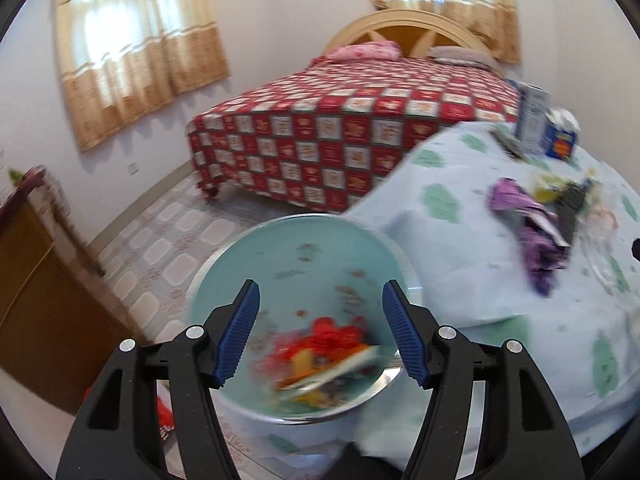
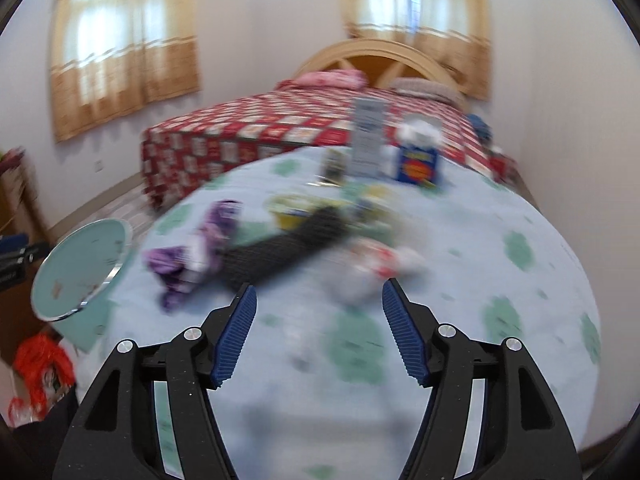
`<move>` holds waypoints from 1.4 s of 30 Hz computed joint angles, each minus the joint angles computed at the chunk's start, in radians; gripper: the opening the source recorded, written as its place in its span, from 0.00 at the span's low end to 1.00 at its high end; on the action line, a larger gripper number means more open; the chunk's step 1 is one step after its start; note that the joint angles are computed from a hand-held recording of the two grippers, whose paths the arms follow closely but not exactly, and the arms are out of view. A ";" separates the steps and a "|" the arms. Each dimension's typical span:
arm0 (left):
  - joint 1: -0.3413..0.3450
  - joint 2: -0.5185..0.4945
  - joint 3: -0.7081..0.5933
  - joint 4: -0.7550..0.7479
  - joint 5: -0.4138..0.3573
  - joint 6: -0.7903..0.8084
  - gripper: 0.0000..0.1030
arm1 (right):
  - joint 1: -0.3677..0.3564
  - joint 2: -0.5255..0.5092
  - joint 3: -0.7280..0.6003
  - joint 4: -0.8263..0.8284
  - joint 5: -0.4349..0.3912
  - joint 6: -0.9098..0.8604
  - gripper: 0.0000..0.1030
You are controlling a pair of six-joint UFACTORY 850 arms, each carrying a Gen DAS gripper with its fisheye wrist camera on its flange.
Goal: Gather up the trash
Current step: 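Grasp the purple foil wrapper with the left tool while the right tool grasps the clear plastic bag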
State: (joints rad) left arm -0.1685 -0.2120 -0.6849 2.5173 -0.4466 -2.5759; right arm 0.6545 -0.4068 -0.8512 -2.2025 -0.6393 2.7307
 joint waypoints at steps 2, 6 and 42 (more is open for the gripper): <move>-0.046 -0.013 -0.018 -0.010 0.007 0.001 0.62 | -0.019 0.015 0.033 -0.006 -0.012 0.029 0.66; -0.121 -0.045 -0.071 -0.029 0.023 -0.022 0.63 | -0.046 0.037 0.083 -0.024 -0.037 0.076 0.67; -0.024 -0.013 -0.024 0.074 0.034 0.006 0.17 | -0.137 -0.123 -0.210 0.262 0.288 -0.217 0.28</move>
State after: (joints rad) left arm -0.1924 -0.2255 -0.7089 2.5913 -0.4128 -2.5703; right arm 0.5173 -0.5301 -1.0617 -1.9405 -0.3517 2.5137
